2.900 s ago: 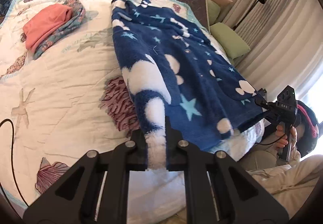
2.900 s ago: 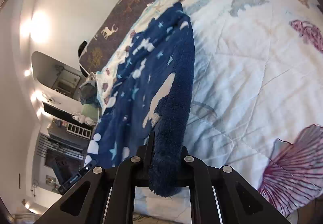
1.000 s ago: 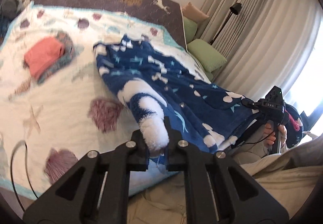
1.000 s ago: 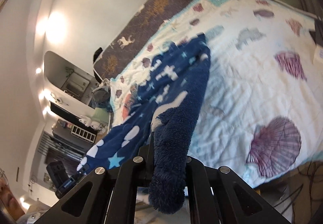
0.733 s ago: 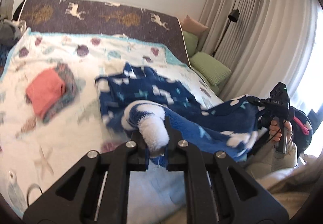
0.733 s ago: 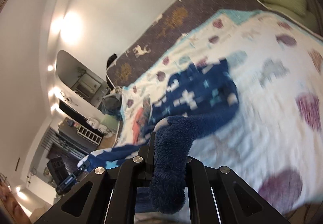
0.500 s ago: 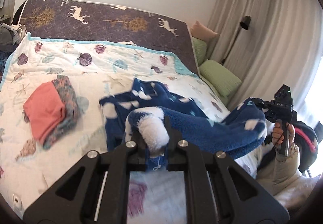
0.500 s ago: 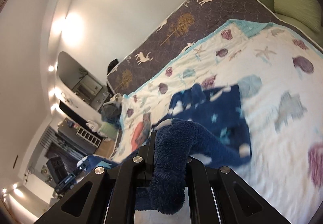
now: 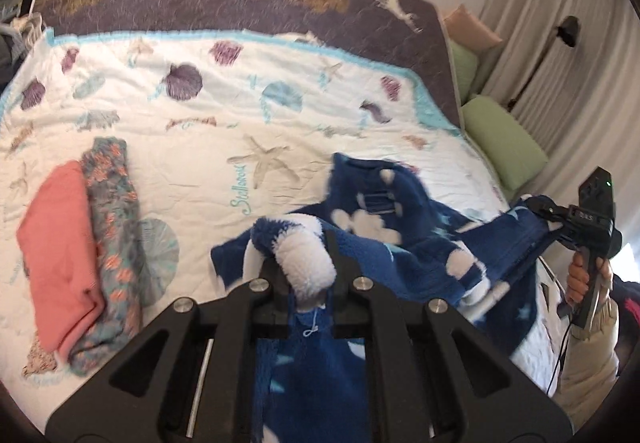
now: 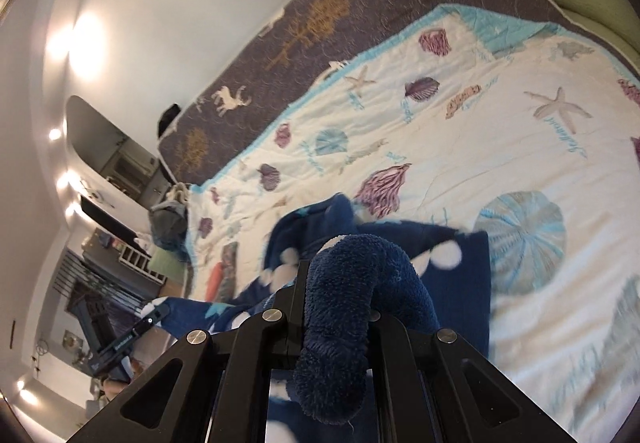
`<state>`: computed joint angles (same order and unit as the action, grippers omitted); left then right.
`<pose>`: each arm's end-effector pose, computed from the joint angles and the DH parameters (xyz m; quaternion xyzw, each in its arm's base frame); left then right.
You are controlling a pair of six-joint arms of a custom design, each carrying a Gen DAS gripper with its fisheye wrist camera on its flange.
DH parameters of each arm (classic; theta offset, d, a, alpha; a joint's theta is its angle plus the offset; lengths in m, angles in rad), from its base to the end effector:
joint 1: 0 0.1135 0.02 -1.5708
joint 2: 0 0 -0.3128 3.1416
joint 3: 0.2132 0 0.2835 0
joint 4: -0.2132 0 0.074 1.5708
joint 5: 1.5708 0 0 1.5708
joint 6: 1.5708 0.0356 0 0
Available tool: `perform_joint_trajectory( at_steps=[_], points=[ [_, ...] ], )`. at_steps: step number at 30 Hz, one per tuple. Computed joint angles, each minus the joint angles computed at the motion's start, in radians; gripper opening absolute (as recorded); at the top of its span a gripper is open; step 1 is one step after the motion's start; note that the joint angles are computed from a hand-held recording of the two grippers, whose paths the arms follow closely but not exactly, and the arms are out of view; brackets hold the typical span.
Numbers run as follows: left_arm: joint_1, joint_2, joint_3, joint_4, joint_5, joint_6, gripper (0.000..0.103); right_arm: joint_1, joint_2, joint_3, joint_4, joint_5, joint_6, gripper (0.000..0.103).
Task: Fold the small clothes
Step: 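Lay the folded hem onto the collar with both grippers, then open both grippers and release the folded top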
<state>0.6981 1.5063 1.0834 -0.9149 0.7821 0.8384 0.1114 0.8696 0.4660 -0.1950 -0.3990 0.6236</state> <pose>0.2460 0.1736 0.2701 0.1086 0.9129 -0.1976 0.3403 0.1821 0.0343 0.2387 0.1300 0.8618 0.3280 0.3644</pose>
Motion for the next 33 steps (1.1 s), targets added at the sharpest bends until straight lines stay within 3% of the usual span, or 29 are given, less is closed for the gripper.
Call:
perform_joint_trajectory(
  at_steps=[5, 8, 11, 13, 16, 18, 19, 20, 22, 25, 26, 28, 30, 33],
  points=[
    [-0.098, 0.156, -0.014, 0.221, -0.083, -0.190, 0.012, -0.081, 0.282, -0.012, 0.214, -0.028, -0.024, 0.008],
    [-0.120, 0.246, -0.018, 0.276, -0.119, -0.227, 0.013, -0.121, 0.467, -0.009, 0.301, -0.055, -0.027, 0.008],
    [-0.111, 0.285, -0.005, 0.268, -0.091, -0.232, 0.015, -0.164, 0.632, 0.002, 0.374, -0.137, 0.010, 0.008],
    [-0.114, 0.279, 0.009, 0.245, -0.090, -0.231, 0.015, -0.189, 0.645, 0.004, 0.387, -0.181, 0.035, 0.009],
    [-0.128, 0.226, -0.002, 0.238, -0.119, -0.208, 0.019, -0.177, 0.593, 0.038, 0.276, -0.158, 0.006, 0.013],
    [-0.112, 0.187, 0.004, 0.197, -0.101, -0.188, 0.038, -0.151, 0.518, 0.054, 0.190, -0.118, -0.007, 0.020],
    [-0.097, 0.176, 0.008, 0.188, -0.079, -0.181, 0.044, -0.138, 0.472, 0.055, 0.154, -0.099, -0.004, 0.032],
    [-0.066, 0.137, -0.002, 0.178, -0.034, -0.163, 0.054, -0.129, 0.396, 0.049, 0.115, -0.069, 0.001, 0.052],
    [-0.016, 0.082, -0.010, 0.147, 0.032, -0.111, 0.060, -0.111, 0.260, 0.024, 0.085, -0.010, 0.027, 0.072],
    [0.058, 0.048, 0.017, -0.041, 0.119, 0.072, 0.060, -0.049, 0.062, 0.026, -0.031, 0.071, -0.004, 0.073],
    [0.079, 0.050, 0.029, -0.161, 0.134, 0.201, 0.060, -0.005, 0.022, 0.039, -0.078, 0.096, -0.026, 0.073],
    [0.086, 0.039, 0.011, -0.294, 0.111, 0.386, 0.060, 0.118, -0.007, 0.066, -0.161, 0.174, -0.056, 0.073],
    [0.066, 0.009, -0.042, -0.344, 0.059, 0.495, 0.060, 0.289, 0.018, 0.089, -0.204, 0.277, -0.073, 0.073],
    [-0.031, -0.064, -0.168, -0.252, -0.044, 0.480, 0.060, 0.457, 0.153, 0.120, -0.194, 0.331, -0.091, 0.071]
  ],
)
